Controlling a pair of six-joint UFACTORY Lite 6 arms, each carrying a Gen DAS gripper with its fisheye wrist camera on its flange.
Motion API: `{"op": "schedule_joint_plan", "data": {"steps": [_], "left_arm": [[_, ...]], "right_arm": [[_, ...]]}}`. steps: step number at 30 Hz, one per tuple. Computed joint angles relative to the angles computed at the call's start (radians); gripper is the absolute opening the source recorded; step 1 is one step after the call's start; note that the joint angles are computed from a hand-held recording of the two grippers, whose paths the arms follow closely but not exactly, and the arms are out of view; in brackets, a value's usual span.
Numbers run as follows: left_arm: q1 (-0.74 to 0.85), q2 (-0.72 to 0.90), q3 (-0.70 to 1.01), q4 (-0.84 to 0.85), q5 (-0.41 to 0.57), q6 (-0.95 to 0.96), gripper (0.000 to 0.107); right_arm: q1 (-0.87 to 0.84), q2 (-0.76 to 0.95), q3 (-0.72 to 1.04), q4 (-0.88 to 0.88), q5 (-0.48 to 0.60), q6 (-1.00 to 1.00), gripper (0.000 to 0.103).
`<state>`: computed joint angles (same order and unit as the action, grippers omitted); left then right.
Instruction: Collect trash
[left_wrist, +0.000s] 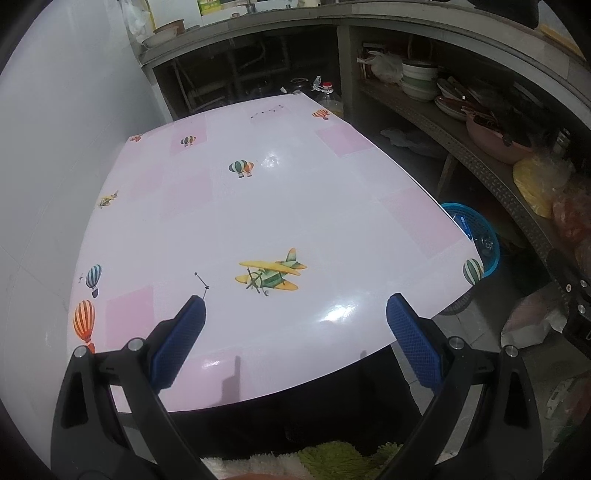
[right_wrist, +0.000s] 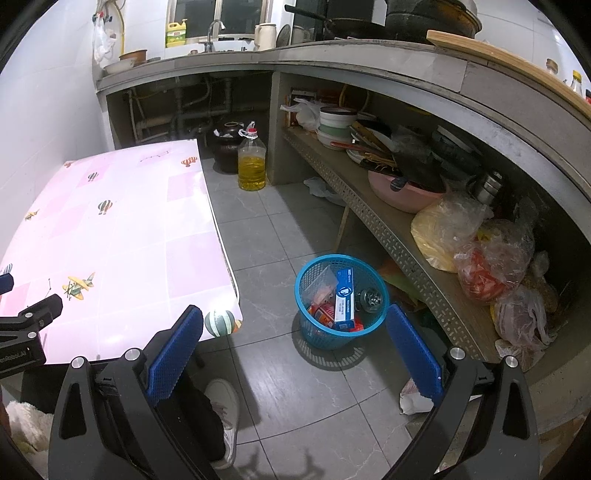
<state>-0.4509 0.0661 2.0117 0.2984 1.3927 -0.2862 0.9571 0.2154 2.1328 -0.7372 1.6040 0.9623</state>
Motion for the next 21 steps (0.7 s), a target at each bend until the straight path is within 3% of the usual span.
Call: {"op": "schedule_joint_plan", "data": {"steps": [21], "left_arm": [[0.013,0.004,0.005,-0.011,0.006,-0.002,0.094]], "right_arm": [[0.004,0.027,0.051,-0.004,0.021,-0.013,0.096]]}}
